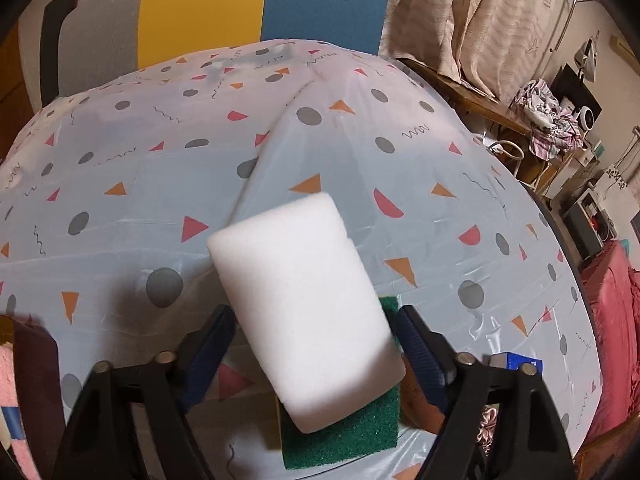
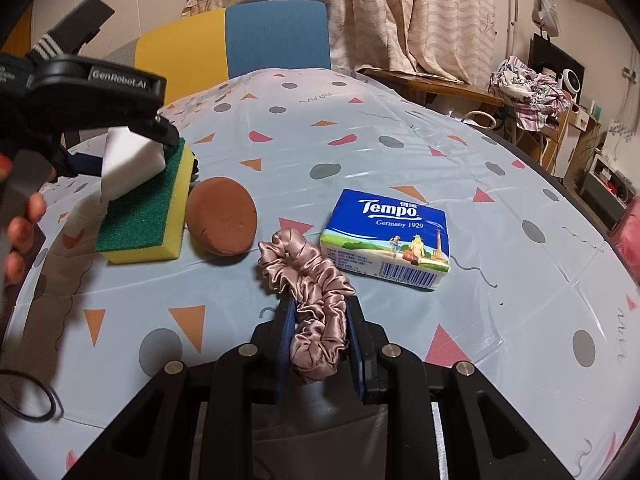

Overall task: Organize soft objects
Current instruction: 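Grasp the white melamine sponge off the green sponge with the left tool, then carry the white sponge into the tray and open the left tool while the right tool holds the scrunchie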

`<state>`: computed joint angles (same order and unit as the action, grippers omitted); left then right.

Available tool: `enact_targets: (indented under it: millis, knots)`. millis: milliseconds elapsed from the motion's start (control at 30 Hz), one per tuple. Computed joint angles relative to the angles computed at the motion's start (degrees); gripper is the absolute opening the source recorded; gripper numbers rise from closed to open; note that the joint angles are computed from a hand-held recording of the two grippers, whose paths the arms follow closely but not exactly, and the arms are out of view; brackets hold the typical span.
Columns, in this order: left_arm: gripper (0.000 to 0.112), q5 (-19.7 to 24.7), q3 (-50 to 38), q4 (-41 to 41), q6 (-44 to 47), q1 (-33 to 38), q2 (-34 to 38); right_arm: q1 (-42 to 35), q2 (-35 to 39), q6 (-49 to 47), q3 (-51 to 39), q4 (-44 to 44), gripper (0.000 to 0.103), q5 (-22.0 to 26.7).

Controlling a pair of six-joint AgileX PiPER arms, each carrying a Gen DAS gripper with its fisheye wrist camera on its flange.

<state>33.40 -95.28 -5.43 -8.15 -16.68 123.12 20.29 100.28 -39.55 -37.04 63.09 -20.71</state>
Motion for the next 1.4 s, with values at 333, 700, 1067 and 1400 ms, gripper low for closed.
enact_targets:
  millis: [333,700,1067,1400]
  knots:
    - [0.061,-7.95,13.4,-6.17,5.68,2.69,-7.56,0.85,0.31,-1.99,-0.4,2.55,0.025,-0.89]
    - [0.061,-11.12,29.1,-22.93,26.41,5.27,-17.72,1.27,0.37,-4.25,-0.58,4.95,0.025,-1.57]
    - [0.061,-12.84,48.21,-46.67,53.62,6.98,-32.27,2.28,0.64,-7.7,-1.16,8.66,0.025,-2.57]
    - [0.061,-9.65,59.71,-52.61,65.9,14.71,-45.34,2.85,0.98,-10.61,-1.7,11.47,0.025,-3.43]
